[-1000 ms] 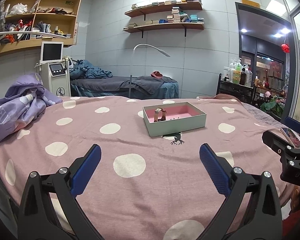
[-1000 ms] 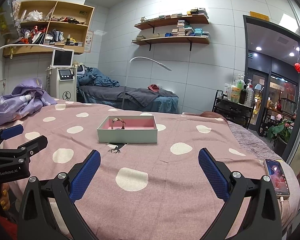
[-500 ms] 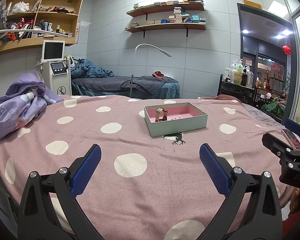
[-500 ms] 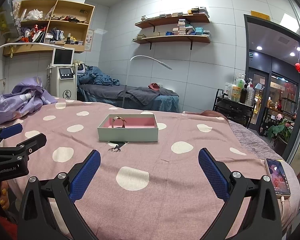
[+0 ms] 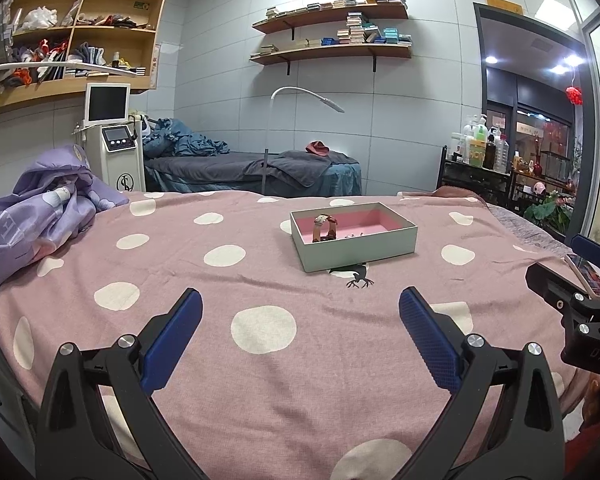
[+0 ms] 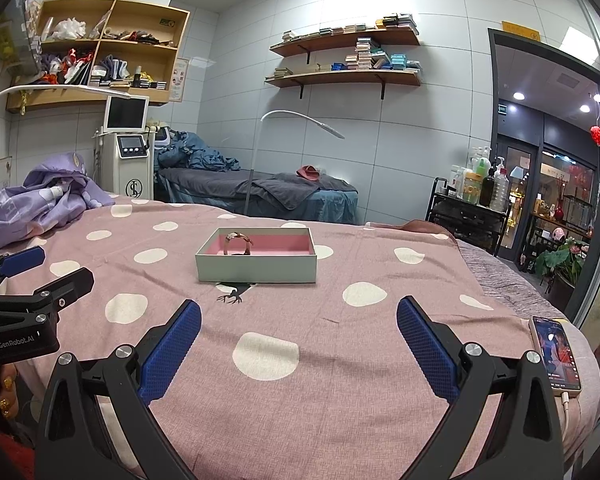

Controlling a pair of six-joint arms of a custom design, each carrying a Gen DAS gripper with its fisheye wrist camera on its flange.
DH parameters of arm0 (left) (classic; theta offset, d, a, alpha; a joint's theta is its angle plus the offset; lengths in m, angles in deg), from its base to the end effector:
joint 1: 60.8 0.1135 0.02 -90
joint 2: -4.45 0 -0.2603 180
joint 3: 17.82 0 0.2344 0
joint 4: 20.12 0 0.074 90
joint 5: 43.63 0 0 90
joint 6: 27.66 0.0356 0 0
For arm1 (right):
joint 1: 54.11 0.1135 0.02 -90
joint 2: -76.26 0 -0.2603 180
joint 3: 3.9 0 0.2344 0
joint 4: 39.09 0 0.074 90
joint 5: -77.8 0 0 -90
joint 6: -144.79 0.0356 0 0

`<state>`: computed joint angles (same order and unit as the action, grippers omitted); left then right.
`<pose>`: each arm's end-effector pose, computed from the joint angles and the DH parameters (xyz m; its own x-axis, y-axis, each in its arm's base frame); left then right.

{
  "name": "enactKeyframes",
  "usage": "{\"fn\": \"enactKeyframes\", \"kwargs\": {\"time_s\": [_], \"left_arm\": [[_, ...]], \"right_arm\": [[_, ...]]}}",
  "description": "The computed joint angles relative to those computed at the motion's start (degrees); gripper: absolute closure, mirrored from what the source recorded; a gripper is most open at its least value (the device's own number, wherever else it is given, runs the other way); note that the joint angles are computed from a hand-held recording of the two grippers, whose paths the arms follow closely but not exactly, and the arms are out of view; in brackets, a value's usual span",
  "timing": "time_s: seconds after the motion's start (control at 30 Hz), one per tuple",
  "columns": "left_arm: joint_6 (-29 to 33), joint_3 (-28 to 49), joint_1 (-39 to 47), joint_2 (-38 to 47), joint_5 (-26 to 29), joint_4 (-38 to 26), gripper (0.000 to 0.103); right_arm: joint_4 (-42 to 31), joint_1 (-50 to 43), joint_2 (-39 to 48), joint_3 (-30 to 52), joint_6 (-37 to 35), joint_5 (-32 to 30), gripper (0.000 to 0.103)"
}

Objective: Organize jewelry

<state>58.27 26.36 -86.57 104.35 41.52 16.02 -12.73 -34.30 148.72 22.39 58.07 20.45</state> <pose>0.2714 -0.1277 0.1396 -0.3267 0.0792 -0.9418 0.3391 0.9399 -0.0386 0.1963 0.0503 0.1574 -0.3073 -0.0595 -0.9497 0.2101 0.9692 -0.1287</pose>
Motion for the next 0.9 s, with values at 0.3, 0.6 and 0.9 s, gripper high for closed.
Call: {"fn": "enactKeyframes", "kwargs": {"time_s": [0.3, 0.6, 0.9], "left_arm": [[-0.6, -0.7, 0.1, -0.3, 1.1, 1.2, 0.006], [-1.9, -0.4, 0.6, 0.0, 2.3, 0.8, 0.006], [-1.8, 0.0, 0.7, 0.1, 2.4, 0.1, 0.006]], "right_arm": [[0.5, 0.3, 0.6, 0.0, 0.1, 0.1, 0.007], [0.4, 0.3, 0.7, 0.2, 0.1, 0.1, 0.007], [0.3, 0.4, 0.8, 0.2, 0.1, 0.2, 0.007]]}}
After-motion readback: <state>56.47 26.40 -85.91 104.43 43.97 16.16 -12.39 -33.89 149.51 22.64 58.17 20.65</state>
